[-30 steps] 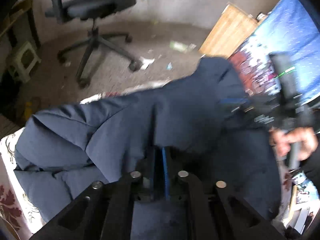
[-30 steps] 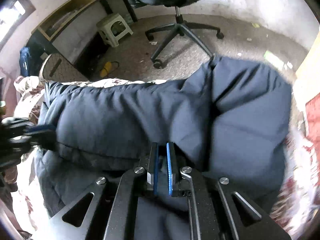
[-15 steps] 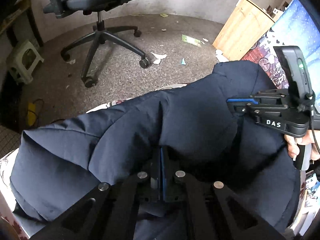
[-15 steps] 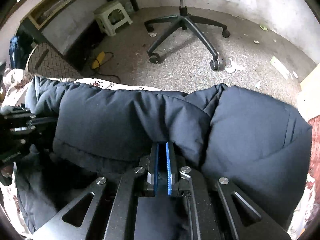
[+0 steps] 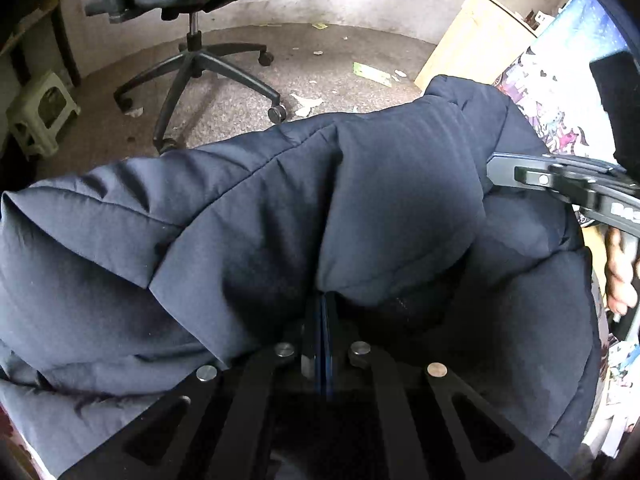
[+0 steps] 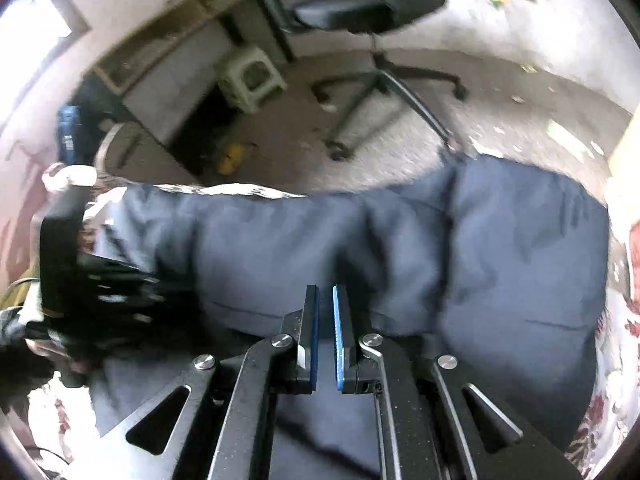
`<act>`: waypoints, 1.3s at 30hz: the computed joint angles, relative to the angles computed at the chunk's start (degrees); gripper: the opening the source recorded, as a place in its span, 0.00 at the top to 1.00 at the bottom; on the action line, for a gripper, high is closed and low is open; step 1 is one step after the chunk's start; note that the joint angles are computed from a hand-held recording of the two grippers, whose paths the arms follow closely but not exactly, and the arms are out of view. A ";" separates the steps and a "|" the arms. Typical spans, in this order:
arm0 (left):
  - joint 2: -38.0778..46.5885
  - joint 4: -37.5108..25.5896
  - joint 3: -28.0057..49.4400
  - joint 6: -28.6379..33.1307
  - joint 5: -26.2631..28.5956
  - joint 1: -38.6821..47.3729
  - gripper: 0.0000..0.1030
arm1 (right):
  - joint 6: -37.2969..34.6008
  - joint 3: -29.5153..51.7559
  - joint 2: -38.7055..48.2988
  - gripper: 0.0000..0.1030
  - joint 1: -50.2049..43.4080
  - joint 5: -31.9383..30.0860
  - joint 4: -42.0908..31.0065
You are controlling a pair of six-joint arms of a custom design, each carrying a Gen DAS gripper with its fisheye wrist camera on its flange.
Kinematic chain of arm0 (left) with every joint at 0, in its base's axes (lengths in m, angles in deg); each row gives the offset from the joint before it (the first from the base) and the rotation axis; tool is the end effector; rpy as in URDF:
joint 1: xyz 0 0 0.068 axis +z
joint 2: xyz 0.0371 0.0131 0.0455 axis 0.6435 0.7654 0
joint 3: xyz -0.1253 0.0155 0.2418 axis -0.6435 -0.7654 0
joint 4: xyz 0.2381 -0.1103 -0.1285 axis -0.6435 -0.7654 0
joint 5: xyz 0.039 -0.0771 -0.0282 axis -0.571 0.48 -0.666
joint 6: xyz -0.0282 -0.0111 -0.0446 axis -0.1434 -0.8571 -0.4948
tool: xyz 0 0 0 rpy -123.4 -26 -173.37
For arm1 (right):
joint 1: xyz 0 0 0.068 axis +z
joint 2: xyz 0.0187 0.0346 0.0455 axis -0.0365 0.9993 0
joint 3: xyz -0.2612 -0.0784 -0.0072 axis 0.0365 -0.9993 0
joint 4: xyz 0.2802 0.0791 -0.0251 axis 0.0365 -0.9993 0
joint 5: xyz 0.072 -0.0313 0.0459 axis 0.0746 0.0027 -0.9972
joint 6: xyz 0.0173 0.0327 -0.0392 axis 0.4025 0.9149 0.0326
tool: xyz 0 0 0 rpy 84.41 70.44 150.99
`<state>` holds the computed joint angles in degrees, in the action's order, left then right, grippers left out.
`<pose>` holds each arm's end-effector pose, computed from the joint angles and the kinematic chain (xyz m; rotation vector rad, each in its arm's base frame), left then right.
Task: Fold large clothes
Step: 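Hold the folded hem down on the jacket with both closed grippers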
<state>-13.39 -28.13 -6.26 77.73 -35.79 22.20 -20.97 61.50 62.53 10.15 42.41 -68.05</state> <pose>0.1563 -0.0585 0.1265 0.4277 2.7655 -0.3964 0.2121 0.0595 0.2172 -0.3472 2.6750 0.5887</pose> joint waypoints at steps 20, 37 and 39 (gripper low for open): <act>-1.32 1.57 -1.66 -0.73 0.09 0.26 0.97 | 6.01 -3.58 5.59 0.96 -3.75 7.79 11.35; -30.17 -7.10 -4.03 3.22 10.46 20.44 0.97 | 4.28 -7.74 3.95 0.99 -9.27 8.17 17.09; -19.37 -2.58 -2.64 1.50 4.78 20.60 0.97 | 4.56 -8.72 4.33 0.98 -7.51 10.56 18.16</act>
